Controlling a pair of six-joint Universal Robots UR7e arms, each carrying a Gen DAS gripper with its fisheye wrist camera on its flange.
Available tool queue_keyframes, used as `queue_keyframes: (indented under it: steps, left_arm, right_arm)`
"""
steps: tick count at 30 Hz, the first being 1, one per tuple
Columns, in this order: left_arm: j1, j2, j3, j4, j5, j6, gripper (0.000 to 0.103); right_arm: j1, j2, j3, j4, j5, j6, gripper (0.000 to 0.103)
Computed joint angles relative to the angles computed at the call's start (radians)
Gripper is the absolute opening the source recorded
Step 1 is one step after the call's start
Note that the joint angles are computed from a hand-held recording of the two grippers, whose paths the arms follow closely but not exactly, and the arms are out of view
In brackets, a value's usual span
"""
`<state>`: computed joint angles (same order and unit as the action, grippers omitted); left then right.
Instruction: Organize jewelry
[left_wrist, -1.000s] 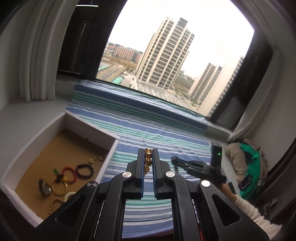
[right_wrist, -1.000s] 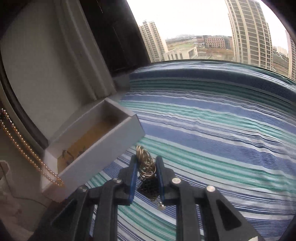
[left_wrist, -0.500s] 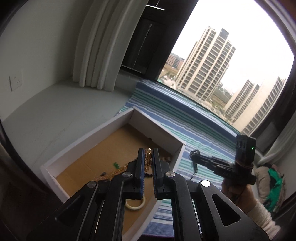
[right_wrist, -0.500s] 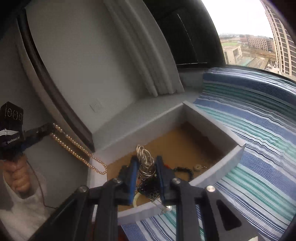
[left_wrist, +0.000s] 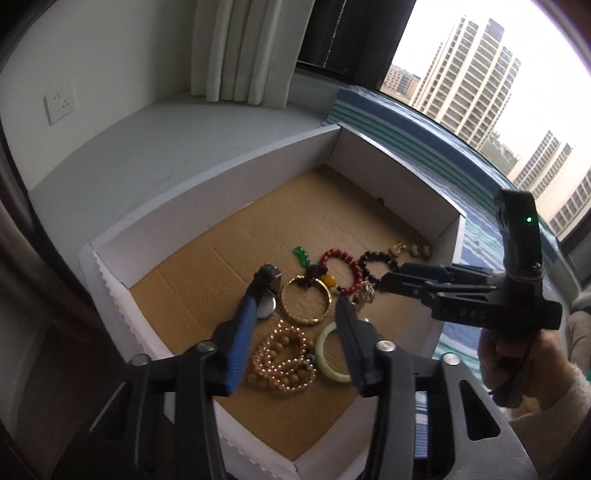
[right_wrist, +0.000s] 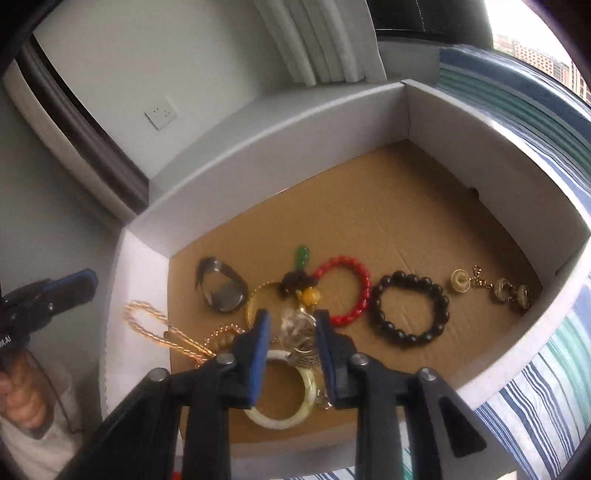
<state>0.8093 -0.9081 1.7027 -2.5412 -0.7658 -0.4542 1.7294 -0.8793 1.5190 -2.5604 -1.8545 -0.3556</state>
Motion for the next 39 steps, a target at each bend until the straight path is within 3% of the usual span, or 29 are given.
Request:
queue_keyframes:
  steps: [1,2,4,6,8,10,14,20,30,39]
  left_arm:
    - [-0.014,0.013,0.009,-0.017,0.055,-0.003,0.090]
    - [-0.029,0.026,0.019,-0.029,0.122,-0.002,0.097]
    - [-0.057,0.058,0.018,-0.002,0.246,-0.025,0.102]
    - [-0.073,0.084,0.004,0.059,0.346,-0.110,0.102]
    - [-0.083,0.085,-0.011,0.201,0.382,-0.250,0.102]
    - [-0.090,0.090,-0.020,0.274,0.402,-0.310,0.102]
    - [-0.099,0.072,-0.038,0.444,0.350,-0.450,0.102]
    - [-0.106,0.089,-0.069,0.545,0.313,-0.513,0.102]
    - [-0.096,0.091,-0.095,0.607,0.270,-0.561,0.102]
    - [-0.094,0.066,-0.072,0.541,0.245,-0.534,0.102]
  right_arm:
    - [0.002,-0.010,0.014,-0.014,-0.008,-0.002,0.058]
    - [0.005,-0.012,0.019,-0.039,-0.023,-0.012,0.060]
    - [0.023,-0.027,0.039,-0.085,-0.074,-0.046,0.061]
    - [0.049,-0.036,0.061,-0.138,-0.159,-0.089,0.069]
    - [0.073,-0.039,0.075,-0.192,-0.238,-0.135,0.077]
    - [0.085,-0.050,0.103,-0.243,-0.276,-0.172,0.078]
    - [0.091,-0.075,0.140,-0.281,-0.311,-0.194,0.078]
    - [0.095,-0.073,0.148,-0.297,-0.336,-0.203,0.078]
    - [0.110,-0.060,0.157,-0.333,-0.385,-0.222,0.078]
    - [0.113,-0.055,0.146,-0.260,-0.388,-0.163,0.079]
